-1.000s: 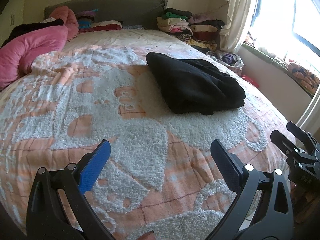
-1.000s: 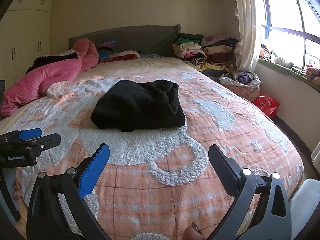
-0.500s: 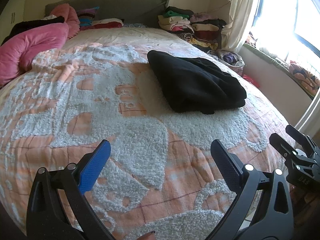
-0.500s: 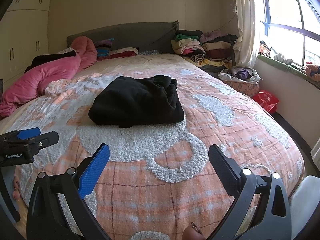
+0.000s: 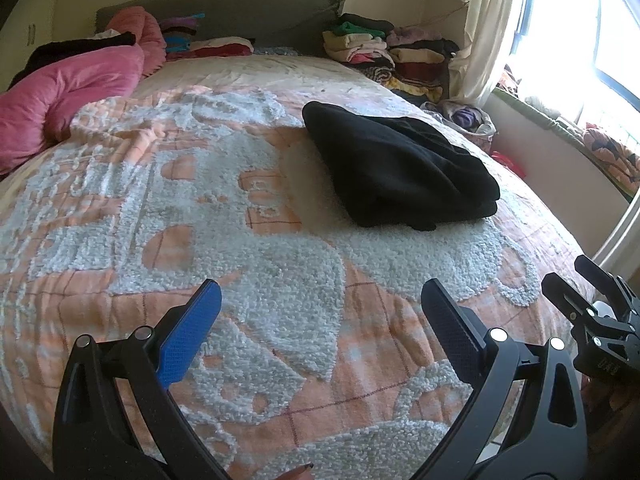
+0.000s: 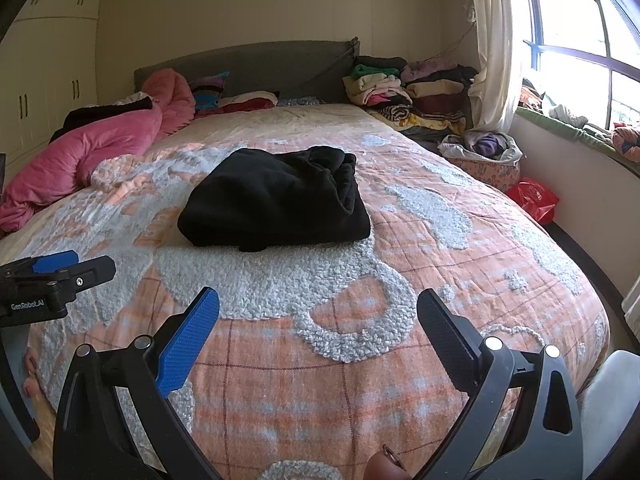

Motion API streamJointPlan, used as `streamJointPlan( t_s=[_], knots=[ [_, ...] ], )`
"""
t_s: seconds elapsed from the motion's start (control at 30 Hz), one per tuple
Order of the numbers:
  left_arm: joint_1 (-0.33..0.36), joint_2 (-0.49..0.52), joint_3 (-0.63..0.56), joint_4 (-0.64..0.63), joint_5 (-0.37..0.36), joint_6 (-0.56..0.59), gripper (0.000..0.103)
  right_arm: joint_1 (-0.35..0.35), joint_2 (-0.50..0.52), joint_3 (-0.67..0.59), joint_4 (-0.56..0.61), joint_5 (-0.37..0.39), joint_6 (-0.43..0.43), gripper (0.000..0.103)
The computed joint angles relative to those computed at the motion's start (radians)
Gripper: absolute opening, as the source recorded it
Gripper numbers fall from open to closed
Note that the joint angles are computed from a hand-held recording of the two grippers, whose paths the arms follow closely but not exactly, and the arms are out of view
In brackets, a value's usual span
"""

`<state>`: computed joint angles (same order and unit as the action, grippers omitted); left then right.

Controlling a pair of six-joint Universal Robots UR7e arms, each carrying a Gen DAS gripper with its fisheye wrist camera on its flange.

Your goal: Fold small clothes

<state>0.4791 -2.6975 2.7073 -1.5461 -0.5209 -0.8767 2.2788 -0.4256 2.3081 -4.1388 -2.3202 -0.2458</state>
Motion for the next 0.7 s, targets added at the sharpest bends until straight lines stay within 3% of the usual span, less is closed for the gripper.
streamJointPlan(
  t_s=[0.7],
  knots=[
    [-0.008,0.008,-0.009,0.046,0.012,-0.042,0.094,0.003,-0.012,-0.005,0.033,-0.003,0.01,0.099]
  ],
)
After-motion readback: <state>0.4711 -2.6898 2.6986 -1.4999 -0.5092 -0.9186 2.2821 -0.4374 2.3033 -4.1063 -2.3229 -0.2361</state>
